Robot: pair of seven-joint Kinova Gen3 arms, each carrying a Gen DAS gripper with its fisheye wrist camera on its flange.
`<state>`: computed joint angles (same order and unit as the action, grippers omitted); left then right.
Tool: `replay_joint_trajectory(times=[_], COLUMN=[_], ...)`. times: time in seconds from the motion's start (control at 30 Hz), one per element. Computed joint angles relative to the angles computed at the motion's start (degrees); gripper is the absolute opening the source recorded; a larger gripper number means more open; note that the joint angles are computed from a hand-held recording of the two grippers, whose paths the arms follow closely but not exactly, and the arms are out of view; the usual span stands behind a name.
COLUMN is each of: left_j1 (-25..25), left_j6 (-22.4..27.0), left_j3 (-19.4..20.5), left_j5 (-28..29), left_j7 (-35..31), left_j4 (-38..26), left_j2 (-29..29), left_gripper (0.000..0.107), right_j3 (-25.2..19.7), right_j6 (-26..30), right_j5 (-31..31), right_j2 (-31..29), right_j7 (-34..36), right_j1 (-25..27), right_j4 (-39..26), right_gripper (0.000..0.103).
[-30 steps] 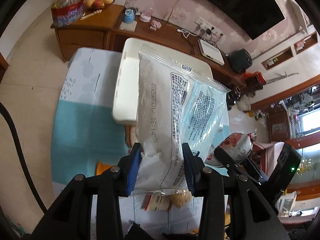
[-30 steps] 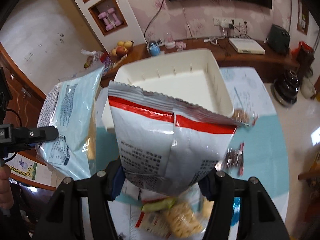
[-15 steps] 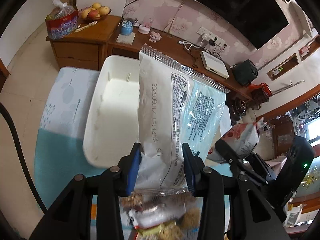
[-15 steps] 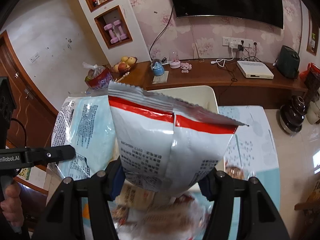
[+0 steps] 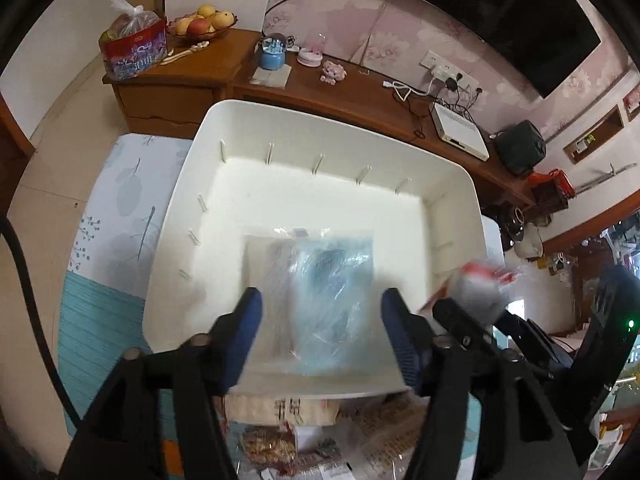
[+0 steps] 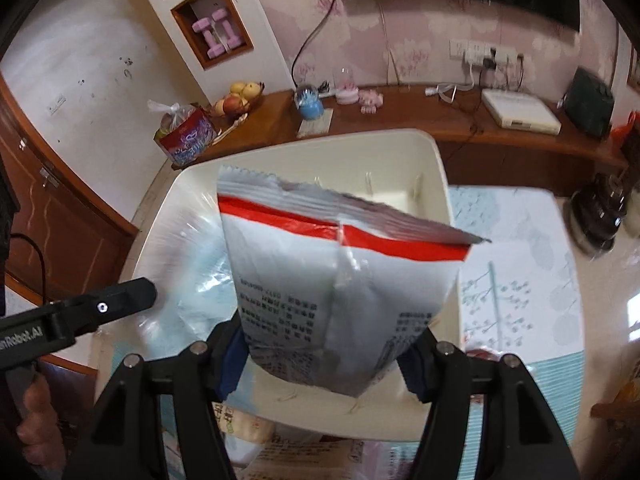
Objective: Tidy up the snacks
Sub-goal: 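Carry both bags into the white tray and open both tools, then withdraw both tools from the tray back over the snacks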
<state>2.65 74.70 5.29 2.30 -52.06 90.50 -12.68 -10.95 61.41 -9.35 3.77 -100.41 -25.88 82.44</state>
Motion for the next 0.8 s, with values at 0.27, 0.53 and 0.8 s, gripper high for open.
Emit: replay_joint_trajectory(times=[0.27,0.53,0.8], left_j1=[0.2,-0.4,-1.2], left_j6=[-0.2,1.0,4.2], left_j3=[0.6,0.1,-0.4], left_j5=[-2.0,-2.1,-0.9], left_j7=[-0.1,-2.3,-4.8], left_j4=[1.1,1.7,0.0], left_j2=[-0.9,-4.9,-8.6], left_gripper=[0.067,0.073,0.073], right_j3=[0.0,-0.4,-1.8], right_j6=[-0.3,-0.7,-0.6], right_j5=[0.7,4.3,9.7], right_j2=[0.2,-1.5,-6.7], right_j7=[-1.2,-6.0,-11.9], right_j1=[-0.3,-1.2,-1.6], right_j4=[0.3,0.8,1.1], right_gripper=[0.079,0.079,0.079])
